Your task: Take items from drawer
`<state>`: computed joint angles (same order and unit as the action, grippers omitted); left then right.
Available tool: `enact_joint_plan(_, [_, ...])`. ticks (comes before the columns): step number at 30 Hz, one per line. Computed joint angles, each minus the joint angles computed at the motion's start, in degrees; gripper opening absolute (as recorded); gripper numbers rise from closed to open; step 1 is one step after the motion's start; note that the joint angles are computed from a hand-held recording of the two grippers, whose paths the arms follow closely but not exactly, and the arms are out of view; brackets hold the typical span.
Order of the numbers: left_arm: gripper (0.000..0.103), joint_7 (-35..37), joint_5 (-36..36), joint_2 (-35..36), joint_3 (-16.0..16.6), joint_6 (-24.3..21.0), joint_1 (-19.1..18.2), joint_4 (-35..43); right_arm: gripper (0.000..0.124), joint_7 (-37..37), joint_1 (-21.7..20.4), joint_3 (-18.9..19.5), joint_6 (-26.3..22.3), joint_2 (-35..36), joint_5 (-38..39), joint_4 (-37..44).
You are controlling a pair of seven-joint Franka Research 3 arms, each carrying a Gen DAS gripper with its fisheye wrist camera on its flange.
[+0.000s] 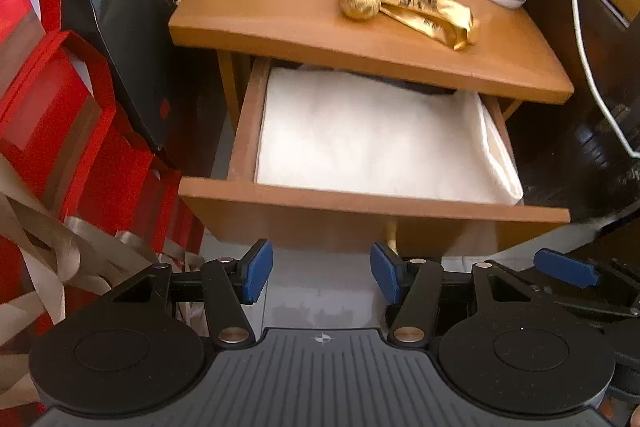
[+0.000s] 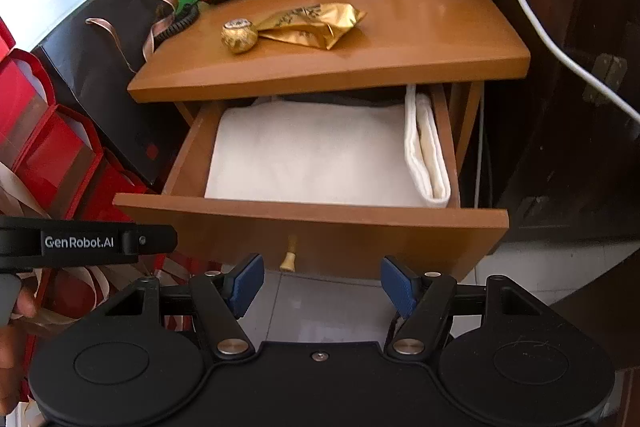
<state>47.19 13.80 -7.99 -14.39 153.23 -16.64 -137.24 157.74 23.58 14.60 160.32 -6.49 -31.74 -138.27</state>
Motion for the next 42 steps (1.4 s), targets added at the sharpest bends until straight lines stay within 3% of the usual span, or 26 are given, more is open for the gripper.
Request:
enact_joint_plan(7, [0.058,3.49,-2.99,2.9,0.06,-1.05,-0.95,1.29,0.061,-1.75,0.41,-0.72,-0.93,0.32,3.79,-0.84])
enact_joint_plan(20, [0.056,7.87,-6.44,14.73,-0.79,-4.85,-0.8,10.53,0.055,-8.44,0.79,-2.77,-1.07,2.62,12.65,-2.06])
enact_joint_plan(42, [0.056,9.66,-9.0,26.51,-1.68,-11.83,-0.44,23.05,0.056,-14.88,1.49,-5.1,0.75,5.45,18.34,-2.05])
